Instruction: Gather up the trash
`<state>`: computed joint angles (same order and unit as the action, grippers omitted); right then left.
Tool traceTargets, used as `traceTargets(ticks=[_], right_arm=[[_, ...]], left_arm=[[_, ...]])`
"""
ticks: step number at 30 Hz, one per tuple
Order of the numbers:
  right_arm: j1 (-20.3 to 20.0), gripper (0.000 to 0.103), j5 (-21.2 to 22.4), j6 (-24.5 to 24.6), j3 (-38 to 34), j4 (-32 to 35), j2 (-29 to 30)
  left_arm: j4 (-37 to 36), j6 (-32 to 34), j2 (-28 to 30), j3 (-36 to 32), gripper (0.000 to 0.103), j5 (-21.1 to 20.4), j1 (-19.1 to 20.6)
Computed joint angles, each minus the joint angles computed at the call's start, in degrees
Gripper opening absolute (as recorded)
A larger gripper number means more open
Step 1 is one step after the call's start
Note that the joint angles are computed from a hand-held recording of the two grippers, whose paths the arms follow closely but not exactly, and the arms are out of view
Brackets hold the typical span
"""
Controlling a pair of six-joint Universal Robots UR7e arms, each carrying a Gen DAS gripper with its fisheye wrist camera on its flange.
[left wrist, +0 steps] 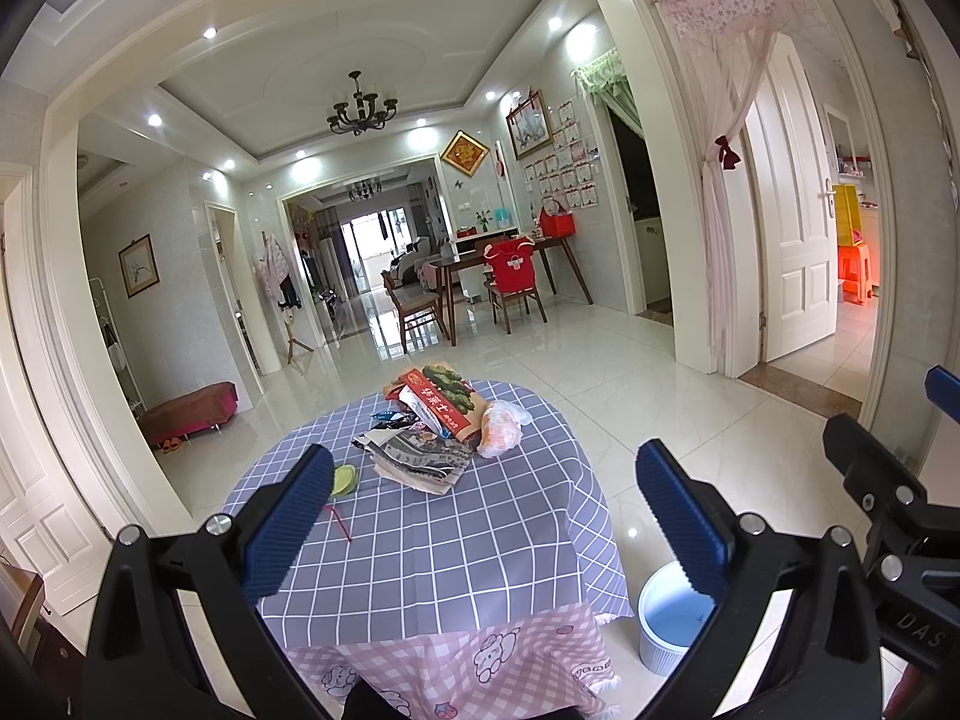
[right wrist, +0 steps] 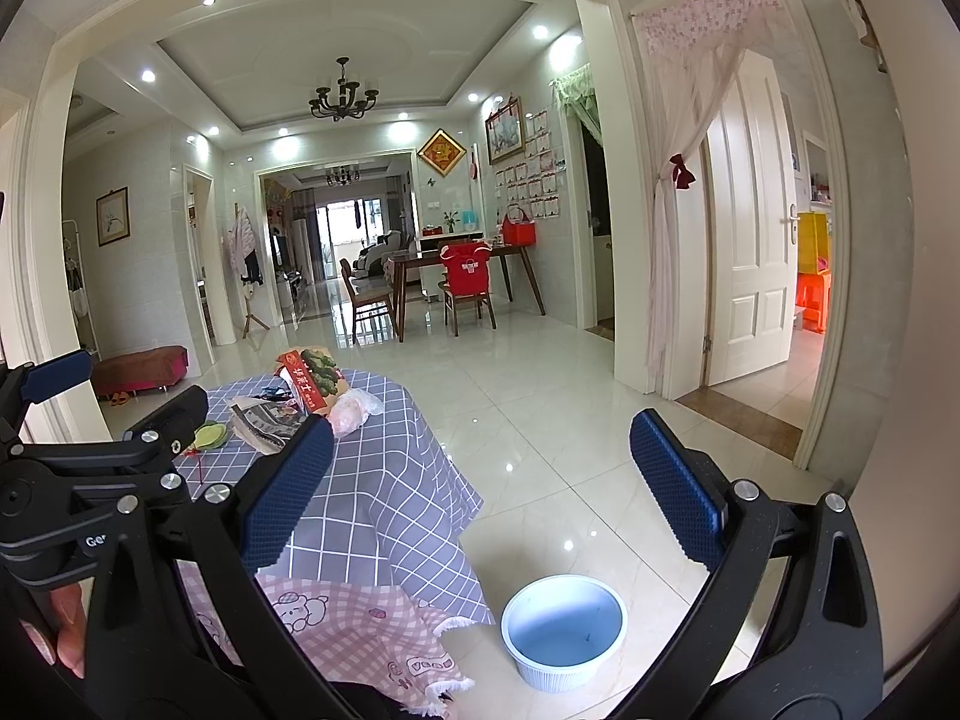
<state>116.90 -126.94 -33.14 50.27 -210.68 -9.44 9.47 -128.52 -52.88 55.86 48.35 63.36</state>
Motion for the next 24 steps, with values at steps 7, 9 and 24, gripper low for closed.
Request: traceTargets(ticks=[7, 9, 24], right_arm=[[0.0, 0.097, 0.0, 0.1, 0.0, 0.2, 0.0], [0.0, 0.097, -0.1, 0.2, 0.0, 0.2, 0.0], [-0.7, 0.097, 0.7, 0.6, -1.0, 0.0, 1.5]], left_arm=[[0.0, 0.1, 0.0, 0.0, 0.099, 0.0, 0.0], [0.1, 0.0, 0.0, -0.1, 0.099, 0.0, 0.0], [0.0, 0.1, 0.1, -0.1, 0.099, -0.1, 0.0]])
